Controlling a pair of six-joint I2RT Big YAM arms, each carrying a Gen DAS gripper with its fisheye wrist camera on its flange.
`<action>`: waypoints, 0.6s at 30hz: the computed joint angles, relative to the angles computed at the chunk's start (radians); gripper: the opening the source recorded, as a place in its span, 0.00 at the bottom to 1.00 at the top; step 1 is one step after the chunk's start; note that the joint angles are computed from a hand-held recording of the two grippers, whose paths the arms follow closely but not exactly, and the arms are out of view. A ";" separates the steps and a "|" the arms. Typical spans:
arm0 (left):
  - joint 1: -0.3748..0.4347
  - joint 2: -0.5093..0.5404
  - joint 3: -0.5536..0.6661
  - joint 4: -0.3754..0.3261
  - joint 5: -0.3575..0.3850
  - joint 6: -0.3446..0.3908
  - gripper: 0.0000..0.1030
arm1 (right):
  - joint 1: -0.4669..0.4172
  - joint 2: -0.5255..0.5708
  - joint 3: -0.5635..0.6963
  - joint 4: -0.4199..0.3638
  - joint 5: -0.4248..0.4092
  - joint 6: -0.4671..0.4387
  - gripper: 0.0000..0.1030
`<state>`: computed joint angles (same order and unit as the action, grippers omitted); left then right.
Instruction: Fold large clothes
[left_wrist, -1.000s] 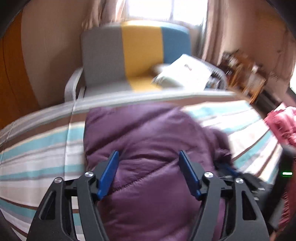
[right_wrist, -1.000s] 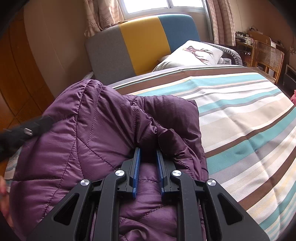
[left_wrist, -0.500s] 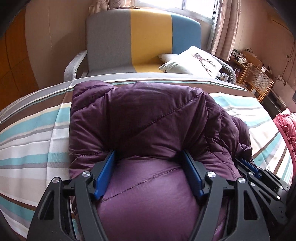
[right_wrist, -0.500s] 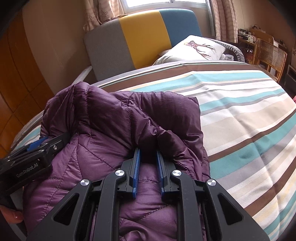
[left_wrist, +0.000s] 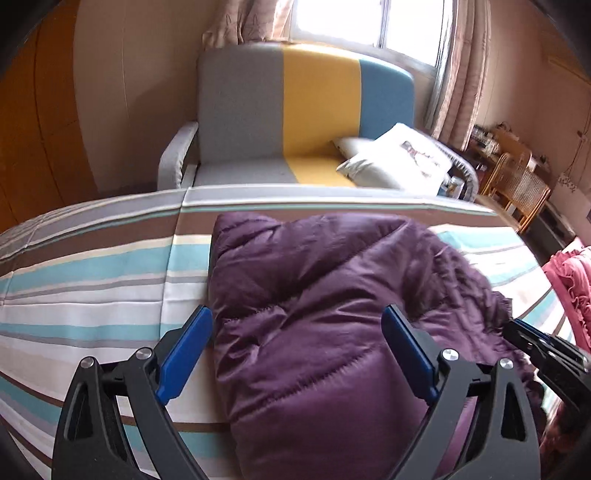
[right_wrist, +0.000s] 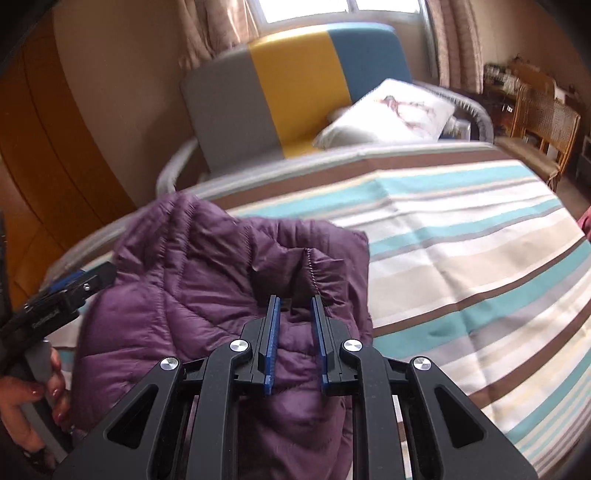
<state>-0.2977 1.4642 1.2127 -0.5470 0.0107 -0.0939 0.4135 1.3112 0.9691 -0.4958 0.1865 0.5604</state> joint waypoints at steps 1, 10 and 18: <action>-0.002 0.017 0.010 -0.004 -0.008 -0.001 0.90 | -0.011 0.027 0.016 0.005 -0.013 -0.004 0.16; -0.022 0.103 0.033 0.001 -0.035 -0.022 0.94 | -0.043 0.168 0.022 0.137 0.031 -0.041 0.16; 0.025 -0.017 -0.073 0.026 0.095 -0.040 0.98 | -0.030 0.059 -0.025 0.107 0.032 -0.031 0.56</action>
<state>-0.2732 1.4474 1.1399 -0.5206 0.1060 -0.1338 0.3833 1.3706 0.9439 -0.3892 0.2185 0.5299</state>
